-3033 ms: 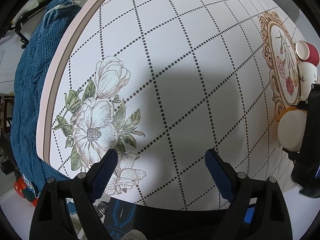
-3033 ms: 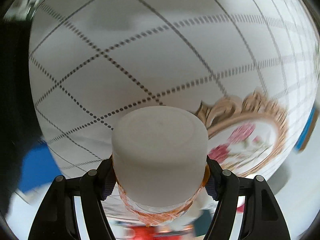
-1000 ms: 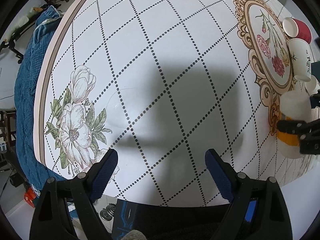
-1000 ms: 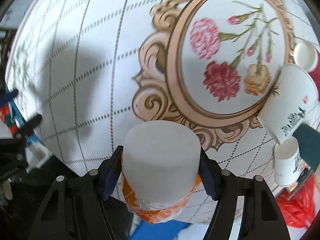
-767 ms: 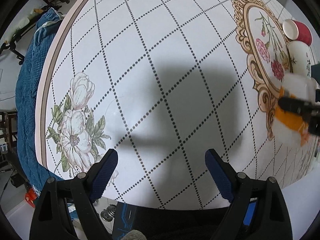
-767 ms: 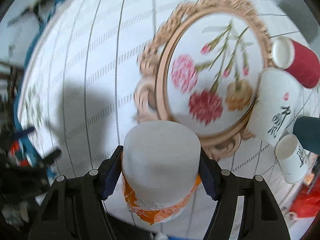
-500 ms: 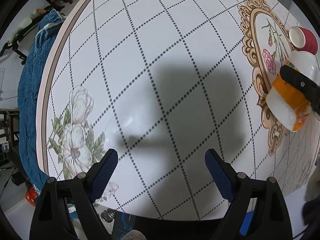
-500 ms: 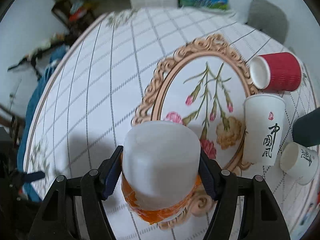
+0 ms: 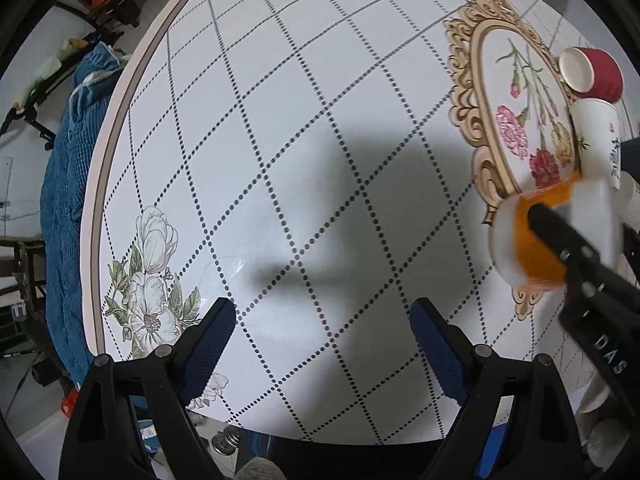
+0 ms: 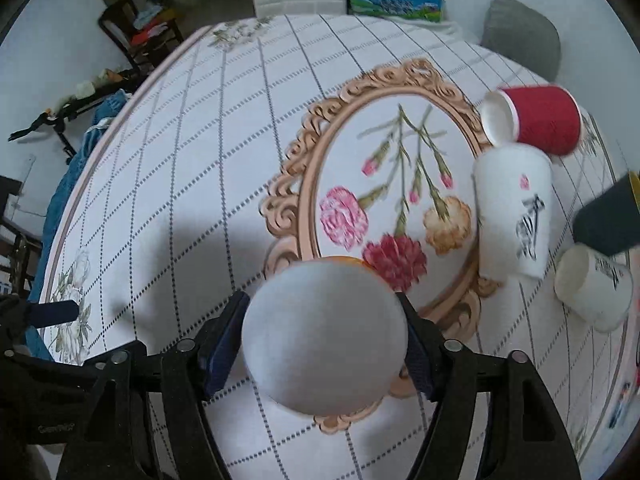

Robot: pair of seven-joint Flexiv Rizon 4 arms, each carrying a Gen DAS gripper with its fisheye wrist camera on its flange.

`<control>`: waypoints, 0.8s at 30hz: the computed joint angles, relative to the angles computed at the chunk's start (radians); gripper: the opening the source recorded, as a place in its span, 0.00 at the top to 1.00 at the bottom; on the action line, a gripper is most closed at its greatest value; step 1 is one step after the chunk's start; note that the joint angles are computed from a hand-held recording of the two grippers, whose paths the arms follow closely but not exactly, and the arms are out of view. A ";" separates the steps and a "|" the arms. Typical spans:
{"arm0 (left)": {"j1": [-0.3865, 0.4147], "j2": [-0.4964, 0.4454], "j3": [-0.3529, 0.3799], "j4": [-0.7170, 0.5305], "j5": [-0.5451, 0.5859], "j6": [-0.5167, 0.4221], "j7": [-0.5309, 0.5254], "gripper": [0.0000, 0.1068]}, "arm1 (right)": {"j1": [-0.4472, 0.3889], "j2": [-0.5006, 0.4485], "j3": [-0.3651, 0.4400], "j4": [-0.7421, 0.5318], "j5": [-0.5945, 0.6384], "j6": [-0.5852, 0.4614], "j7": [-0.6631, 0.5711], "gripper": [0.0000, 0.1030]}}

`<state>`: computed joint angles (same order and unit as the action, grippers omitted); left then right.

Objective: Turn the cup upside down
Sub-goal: 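Lower the inverted cup onto the oval mat and open the right tool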

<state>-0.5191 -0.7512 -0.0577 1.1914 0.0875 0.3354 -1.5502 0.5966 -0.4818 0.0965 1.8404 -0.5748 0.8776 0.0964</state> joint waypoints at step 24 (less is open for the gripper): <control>0.014 0.336 -0.069 0.264 -0.044 0.201 0.095 0.09 | 0.075 0.371 0.201 0.012 0.078 -0.600 0.319 0.06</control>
<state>-0.5054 -0.4156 -0.1266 1.4558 0.0440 0.5368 -1.4556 0.6718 -0.1110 0.2974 1.8524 -0.4967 0.2777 0.4151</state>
